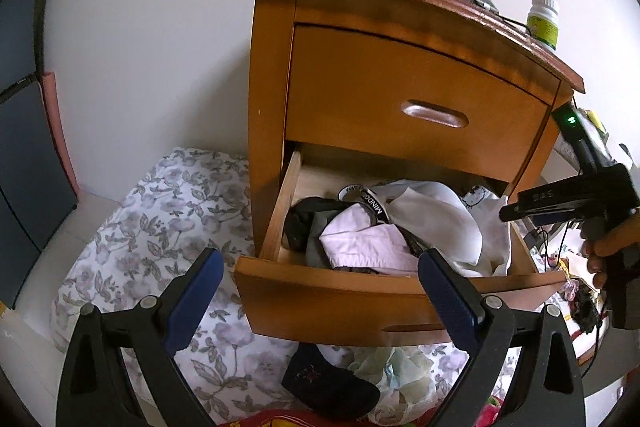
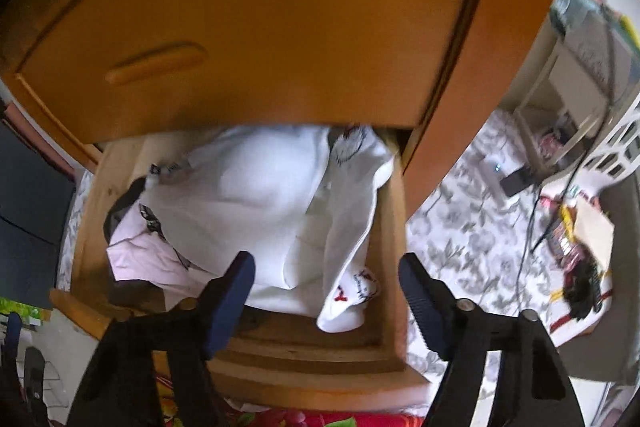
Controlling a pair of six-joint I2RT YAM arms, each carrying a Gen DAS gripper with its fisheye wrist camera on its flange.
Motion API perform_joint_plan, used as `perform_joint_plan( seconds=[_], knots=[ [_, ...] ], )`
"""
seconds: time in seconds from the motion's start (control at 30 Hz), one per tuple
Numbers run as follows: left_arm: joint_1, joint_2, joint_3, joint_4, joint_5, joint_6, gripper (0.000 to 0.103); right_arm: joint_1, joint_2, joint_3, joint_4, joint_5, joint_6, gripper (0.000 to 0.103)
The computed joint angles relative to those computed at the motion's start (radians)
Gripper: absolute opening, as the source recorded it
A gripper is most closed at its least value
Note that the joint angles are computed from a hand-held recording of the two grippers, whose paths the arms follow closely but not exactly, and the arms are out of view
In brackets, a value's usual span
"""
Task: Take underwear out of drawer
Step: 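Reach the right gripper into the drawer toward the white printed cloth, then close the right gripper on the white printed cloth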
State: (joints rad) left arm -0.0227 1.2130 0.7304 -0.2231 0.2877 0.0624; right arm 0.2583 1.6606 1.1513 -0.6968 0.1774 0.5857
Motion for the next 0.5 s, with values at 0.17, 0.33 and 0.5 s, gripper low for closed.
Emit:
perform_joint_plan(
  seconds=[0.17,0.33,0.5],
  knots=[
    [0.023,0.023,-0.004,0.016,0.039,0.001,0.098,-0.016,0.097,0.037,0.002,-0.039,0.005,0.054],
    [0.039,0.036,-0.011,0.031,0.063,0.001,0.098,-0.031,0.165,0.051,0.001,-0.041,0.009,0.041],
    [0.044,0.047,-0.017,0.04,0.087,0.004,0.098,-0.073,0.18,0.015,0.072,-0.121,0.006,0.024]
  ],
)
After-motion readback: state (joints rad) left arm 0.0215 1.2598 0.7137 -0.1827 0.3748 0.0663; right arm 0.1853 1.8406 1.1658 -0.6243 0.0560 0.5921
